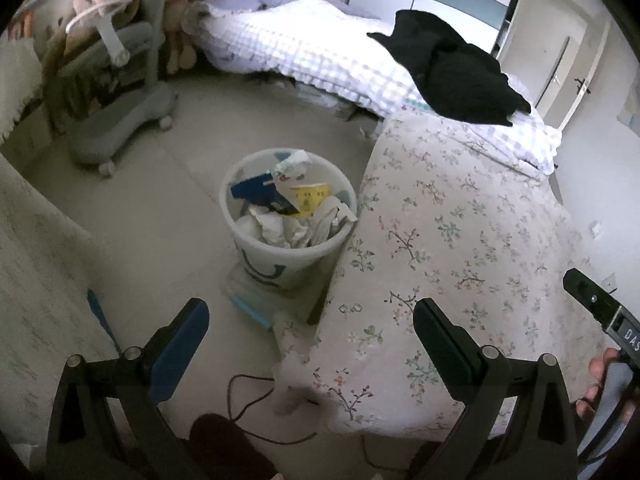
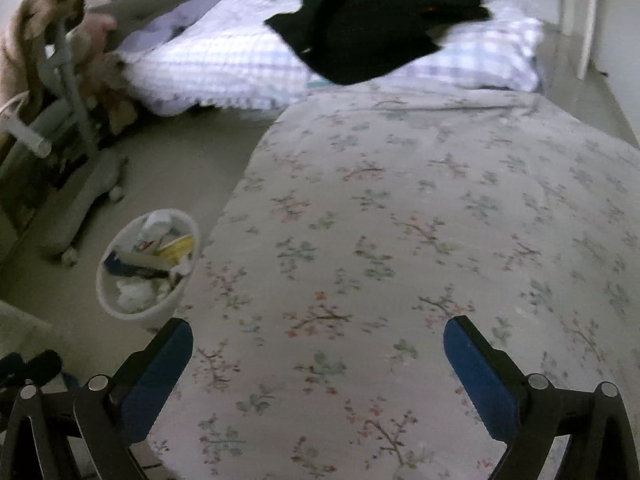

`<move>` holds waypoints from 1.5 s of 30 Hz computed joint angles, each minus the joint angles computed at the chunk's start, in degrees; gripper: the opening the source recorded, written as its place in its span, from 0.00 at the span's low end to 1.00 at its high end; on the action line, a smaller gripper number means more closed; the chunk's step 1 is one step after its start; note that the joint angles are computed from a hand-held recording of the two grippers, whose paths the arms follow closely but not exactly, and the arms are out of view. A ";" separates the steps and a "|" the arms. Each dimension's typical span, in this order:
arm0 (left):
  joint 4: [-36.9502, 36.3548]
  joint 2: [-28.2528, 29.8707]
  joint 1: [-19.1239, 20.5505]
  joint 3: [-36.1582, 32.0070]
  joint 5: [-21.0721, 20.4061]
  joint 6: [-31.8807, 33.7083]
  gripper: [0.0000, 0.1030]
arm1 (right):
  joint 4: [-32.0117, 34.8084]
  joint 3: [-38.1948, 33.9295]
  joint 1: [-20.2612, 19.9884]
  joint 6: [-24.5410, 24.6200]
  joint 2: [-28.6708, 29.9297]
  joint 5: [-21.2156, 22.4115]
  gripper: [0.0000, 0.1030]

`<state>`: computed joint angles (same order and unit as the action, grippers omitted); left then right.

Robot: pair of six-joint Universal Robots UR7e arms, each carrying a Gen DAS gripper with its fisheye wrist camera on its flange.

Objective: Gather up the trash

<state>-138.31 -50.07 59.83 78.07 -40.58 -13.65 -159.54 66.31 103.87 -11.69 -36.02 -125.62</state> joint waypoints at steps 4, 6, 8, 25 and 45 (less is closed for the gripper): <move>-1.45 0.02 -0.08 0.70 0.37 0.97 1.00 | -4.66 1.64 -0.11 -0.59 0.30 -2.85 1.00; -2.70 0.21 -0.08 1.08 0.80 1.57 1.00 | -6.50 1.67 -0.03 -1.83 0.85 -3.72 1.00; -3.44 0.62 -0.16 1.23 1.48 2.24 1.00 | -7.66 1.22 0.16 -3.48 1.57 -4.50 1.00; -7.59 1.46 -1.73 2.95 3.51 5.77 1.00 | -10.27 1.88 0.11 -4.79 2.59 -5.03 1.00; -10.55 1.88 -2.45 3.58 4.06 7.64 1.00 | -11.33 2.34 0.42 -4.00 2.37 -4.80 1.00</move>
